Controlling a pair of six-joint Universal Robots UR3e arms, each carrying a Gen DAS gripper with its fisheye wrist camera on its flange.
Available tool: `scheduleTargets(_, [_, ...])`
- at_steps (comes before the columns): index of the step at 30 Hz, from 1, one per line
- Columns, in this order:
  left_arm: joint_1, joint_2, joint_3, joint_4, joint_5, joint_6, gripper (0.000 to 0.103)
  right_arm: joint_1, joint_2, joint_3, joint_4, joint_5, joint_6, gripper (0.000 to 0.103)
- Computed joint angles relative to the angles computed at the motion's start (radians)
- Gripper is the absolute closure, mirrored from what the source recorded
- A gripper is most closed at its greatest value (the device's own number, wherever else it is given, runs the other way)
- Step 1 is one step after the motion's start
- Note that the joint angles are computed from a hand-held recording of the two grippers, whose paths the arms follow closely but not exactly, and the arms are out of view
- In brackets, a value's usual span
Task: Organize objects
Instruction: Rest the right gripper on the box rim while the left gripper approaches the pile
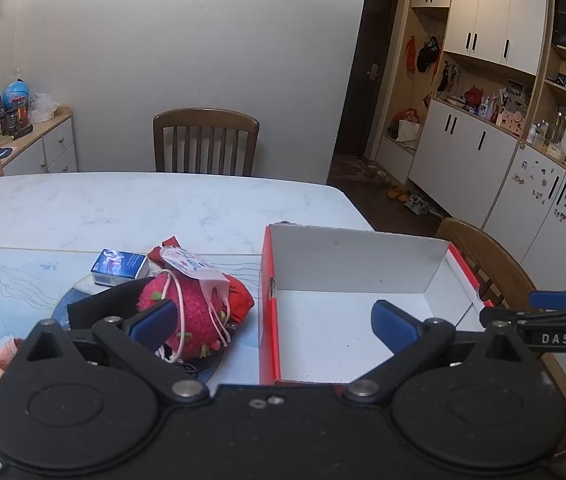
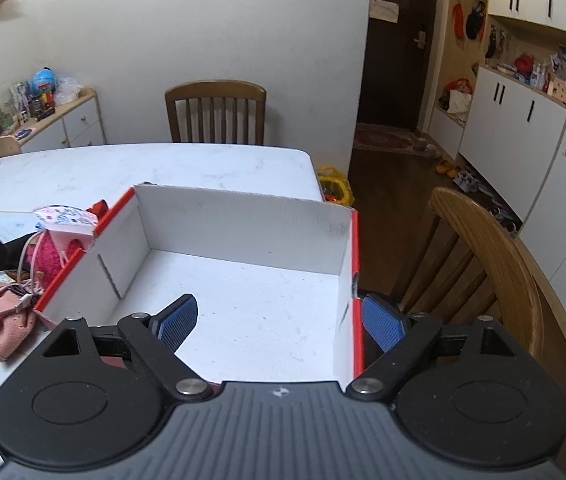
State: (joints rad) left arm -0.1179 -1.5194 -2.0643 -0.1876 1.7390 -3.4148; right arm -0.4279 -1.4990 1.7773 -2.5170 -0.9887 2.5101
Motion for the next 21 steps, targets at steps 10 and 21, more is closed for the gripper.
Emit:
scheduleTargets(10, [-0.004,-0.023,0.020,-0.010,0.024,-0.025,0.001,0.020,0.109,-0.084,0.005,-0.068,0.020,0.014])
scheduleTargets(21, [0.000,-0.066,0.041,-0.004,0.132,0.009,0.001,0.032,0.261,-0.251,0.115,-0.108,-0.010,0.031])
